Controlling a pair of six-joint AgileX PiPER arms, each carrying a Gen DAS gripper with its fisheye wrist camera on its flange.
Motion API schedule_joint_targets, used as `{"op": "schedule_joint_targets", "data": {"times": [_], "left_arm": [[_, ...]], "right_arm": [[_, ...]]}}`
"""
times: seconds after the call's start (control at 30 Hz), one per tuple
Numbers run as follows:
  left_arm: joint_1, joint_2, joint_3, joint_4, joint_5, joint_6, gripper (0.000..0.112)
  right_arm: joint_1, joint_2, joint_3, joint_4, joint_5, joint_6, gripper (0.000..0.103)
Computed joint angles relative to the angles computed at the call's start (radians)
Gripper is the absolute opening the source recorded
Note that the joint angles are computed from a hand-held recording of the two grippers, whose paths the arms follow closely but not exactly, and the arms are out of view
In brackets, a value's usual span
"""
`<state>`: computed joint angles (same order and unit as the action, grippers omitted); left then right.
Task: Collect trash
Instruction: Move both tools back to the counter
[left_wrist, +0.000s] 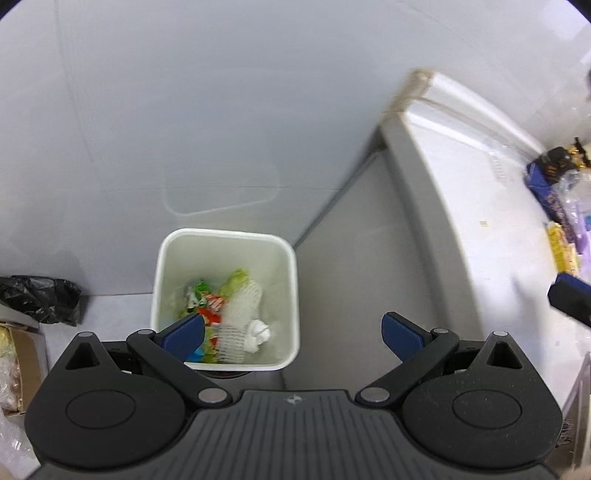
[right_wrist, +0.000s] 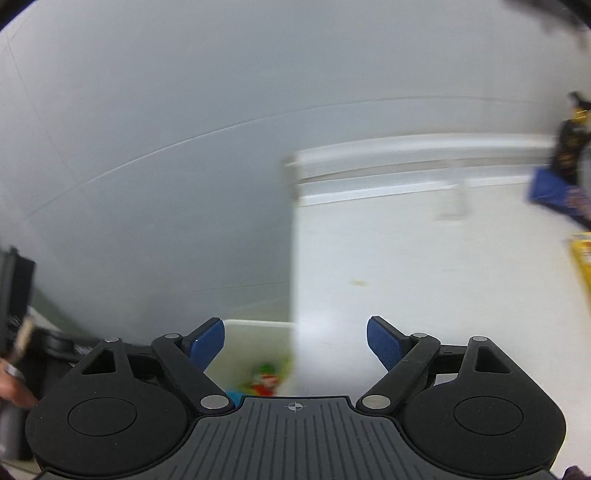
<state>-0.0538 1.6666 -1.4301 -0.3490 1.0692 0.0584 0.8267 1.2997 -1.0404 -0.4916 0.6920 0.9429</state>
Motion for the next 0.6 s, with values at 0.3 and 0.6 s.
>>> {"op": "schedule_joint_targets", "data": {"times": [0.3,0.6], "left_arm": [[-0.148,0.007,-0.115,0.016,0.017,-0.05,0.102],[-0.373,0.109,-0.294,0.084,-0.017,-0.135,0.102]], "right_arm": [[-0.045,-0.235,0.155,-0.127,0.129,-0.033,0.09],[-0.387,-0.403,0.273,-0.002,0.084,-0.347,0.09]]}}
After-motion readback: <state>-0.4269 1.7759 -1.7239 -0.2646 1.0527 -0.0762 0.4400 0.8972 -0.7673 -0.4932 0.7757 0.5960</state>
